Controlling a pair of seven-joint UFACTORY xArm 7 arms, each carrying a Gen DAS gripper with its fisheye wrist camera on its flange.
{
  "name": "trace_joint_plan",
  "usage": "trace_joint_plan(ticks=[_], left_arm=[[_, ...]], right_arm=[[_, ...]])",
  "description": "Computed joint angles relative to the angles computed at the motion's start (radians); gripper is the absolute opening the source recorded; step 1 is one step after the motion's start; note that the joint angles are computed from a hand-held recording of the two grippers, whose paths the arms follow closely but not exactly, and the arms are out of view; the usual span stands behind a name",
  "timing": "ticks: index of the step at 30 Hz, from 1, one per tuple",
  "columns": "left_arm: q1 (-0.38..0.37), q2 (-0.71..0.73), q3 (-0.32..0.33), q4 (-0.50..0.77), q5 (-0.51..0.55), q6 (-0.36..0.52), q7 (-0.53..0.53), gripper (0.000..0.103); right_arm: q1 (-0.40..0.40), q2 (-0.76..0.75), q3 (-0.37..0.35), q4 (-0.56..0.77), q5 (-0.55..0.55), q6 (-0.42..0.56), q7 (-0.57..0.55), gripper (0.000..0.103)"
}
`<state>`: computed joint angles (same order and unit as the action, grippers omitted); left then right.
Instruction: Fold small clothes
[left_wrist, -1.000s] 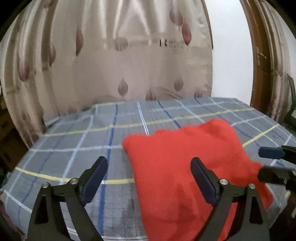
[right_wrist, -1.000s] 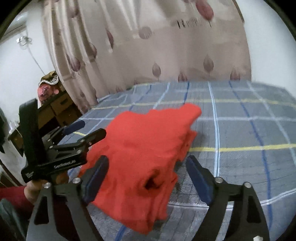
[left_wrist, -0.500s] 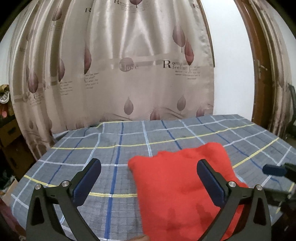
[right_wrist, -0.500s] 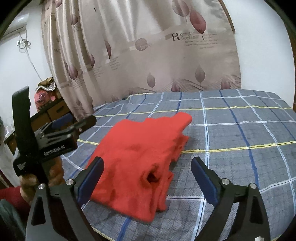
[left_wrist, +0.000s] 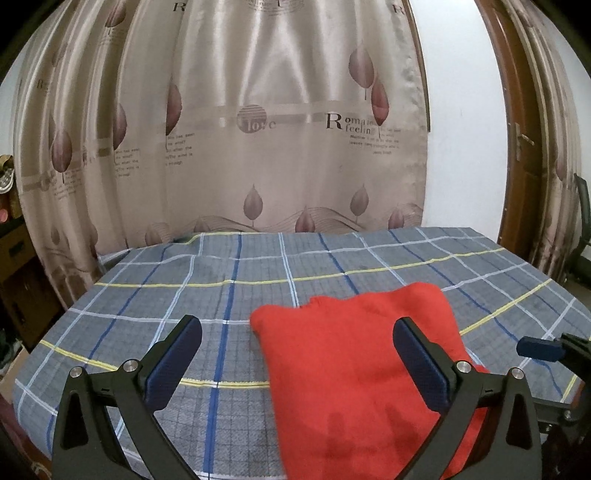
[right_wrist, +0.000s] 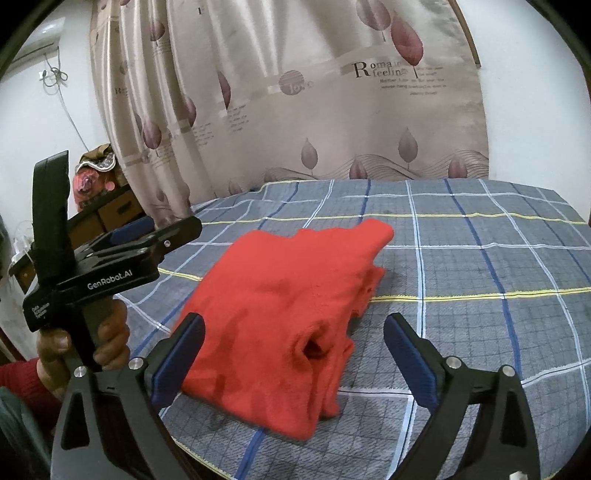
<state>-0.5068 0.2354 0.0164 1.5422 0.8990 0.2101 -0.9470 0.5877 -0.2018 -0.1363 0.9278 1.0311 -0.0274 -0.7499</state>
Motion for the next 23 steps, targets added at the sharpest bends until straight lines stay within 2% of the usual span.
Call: trace_joint_plan(ticks=[13,14,16,19,23], left_arm=[[0.006,0.008,-0.003,-0.004,-0.036,-0.001,0.036,0.103],[0.0,0.007,0.002,-0.004,-0.029,0.003,0.028,0.103],[-0.028,0.009,0.037,0.004,0.052,0.013,-0.053,0.103],[-0.036,0.01,0.051,0.011,0.148,0.011,-0.144,0.103],[-0.01,0.016,0.018,0.021,0.134,0.029,-0.122,0.103]], right_arm=[[-0.004,0.002,0.002,-0.005,-0.032,-0.003,0.036,0.099],[-0.004,0.003,0.001,-0.004,-0.034,-0.004,0.038,0.099],[-0.007,0.003,0.005,-0.007,-0.045,-0.007,0.05,0.099],[0.002,0.004,-0.006,-0.006,-0.046,-0.007,0.048,0.099],[0.02,0.006,-0.022,-0.006,-0.037,-0.019,0.032,0.099]])
